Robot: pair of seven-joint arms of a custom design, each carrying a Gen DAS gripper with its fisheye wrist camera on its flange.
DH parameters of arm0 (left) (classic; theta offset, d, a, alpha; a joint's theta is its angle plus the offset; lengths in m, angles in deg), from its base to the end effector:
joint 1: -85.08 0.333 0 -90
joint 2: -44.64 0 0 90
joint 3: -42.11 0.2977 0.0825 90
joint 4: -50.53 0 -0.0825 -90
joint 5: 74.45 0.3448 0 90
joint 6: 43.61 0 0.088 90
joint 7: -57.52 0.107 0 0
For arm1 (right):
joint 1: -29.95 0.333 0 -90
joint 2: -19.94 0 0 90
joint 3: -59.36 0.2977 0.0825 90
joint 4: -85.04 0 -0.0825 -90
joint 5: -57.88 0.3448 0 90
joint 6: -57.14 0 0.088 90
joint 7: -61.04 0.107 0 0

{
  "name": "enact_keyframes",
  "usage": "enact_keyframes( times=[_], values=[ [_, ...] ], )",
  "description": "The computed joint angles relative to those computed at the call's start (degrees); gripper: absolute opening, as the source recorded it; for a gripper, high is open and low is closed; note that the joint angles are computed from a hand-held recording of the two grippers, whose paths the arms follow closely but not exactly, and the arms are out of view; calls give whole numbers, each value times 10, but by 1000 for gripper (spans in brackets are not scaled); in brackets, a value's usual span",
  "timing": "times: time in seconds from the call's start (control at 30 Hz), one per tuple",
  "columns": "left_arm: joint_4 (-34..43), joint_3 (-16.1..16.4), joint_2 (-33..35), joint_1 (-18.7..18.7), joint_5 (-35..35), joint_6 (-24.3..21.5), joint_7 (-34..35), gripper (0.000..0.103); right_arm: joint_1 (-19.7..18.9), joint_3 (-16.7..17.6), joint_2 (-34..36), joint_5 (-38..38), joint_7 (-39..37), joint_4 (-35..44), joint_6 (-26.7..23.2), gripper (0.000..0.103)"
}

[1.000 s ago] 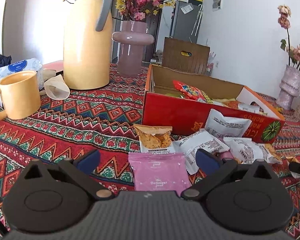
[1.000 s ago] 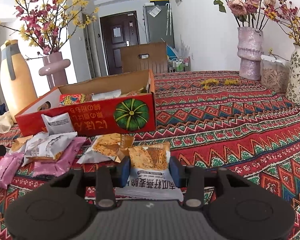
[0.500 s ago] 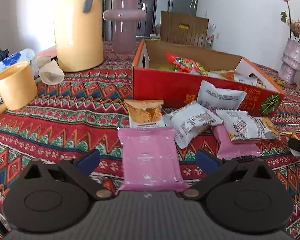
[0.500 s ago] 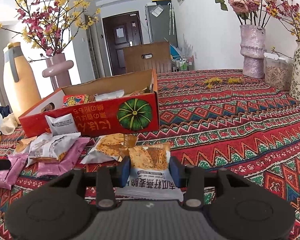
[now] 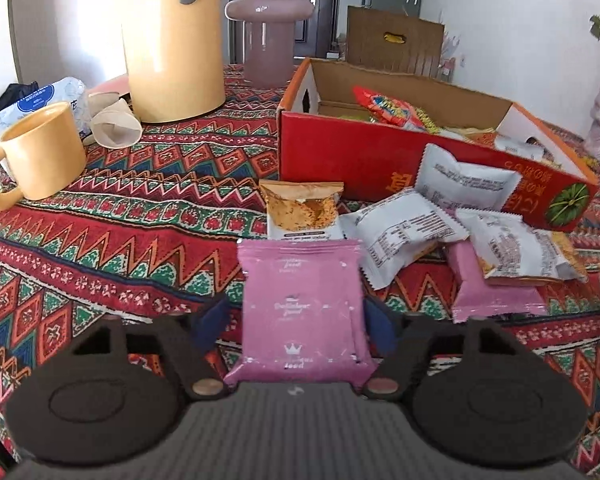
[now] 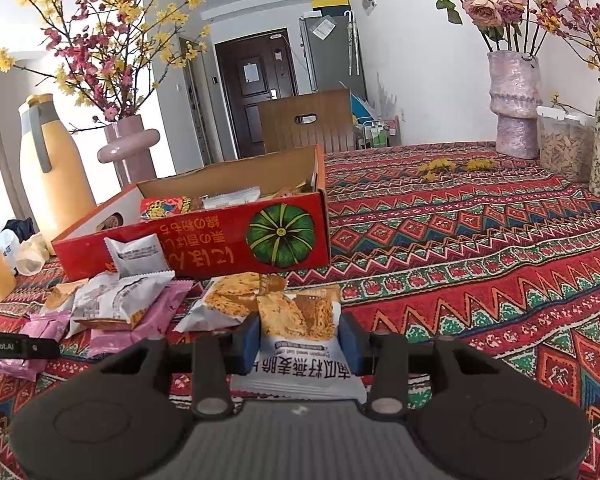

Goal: Organize snacks
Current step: 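Hold the cracker packet in the right tool while the left tool grasps the pink packet, then carry the cracker packet and pink packet over the open box with both tools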

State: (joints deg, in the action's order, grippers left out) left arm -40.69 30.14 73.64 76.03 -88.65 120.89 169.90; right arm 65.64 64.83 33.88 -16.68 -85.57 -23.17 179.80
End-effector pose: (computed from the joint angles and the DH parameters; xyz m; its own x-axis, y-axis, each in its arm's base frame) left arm 0.6601 -0.2084 0.4390 -0.4740 -0.8797 0.0379 -0.6228 0.3045 -0.7207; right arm 0.4757 0.3568 0.4083 -0.5241 -0.8315 -0.1842 -0.3412 0.4032 -0.8491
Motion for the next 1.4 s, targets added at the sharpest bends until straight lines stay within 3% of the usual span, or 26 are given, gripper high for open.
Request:
enact_keyframes(
  times=[0.37,0.53,0.87,1.1,1.4],
  values=[
    [-29,-41,-19,38,-59,20,59,63,7,0,2,-13,4,1,-12,41],
    [-39,-93,-32,81,-129,43,134,63,16,3,6,-32,0,7,-38,41],
    [24,-118,-17,80,-210,50,209,63,22,-7,22,-55,-59,62,-48,41],
    [116,-94,24,41,-190,39,184,63,22,-27,48,-87,-108,131,-42,41],
    [294,-42,124,-32,-90,-6,72,63,14,-70,110,-90,-179,248,-1,41]
  ],
)
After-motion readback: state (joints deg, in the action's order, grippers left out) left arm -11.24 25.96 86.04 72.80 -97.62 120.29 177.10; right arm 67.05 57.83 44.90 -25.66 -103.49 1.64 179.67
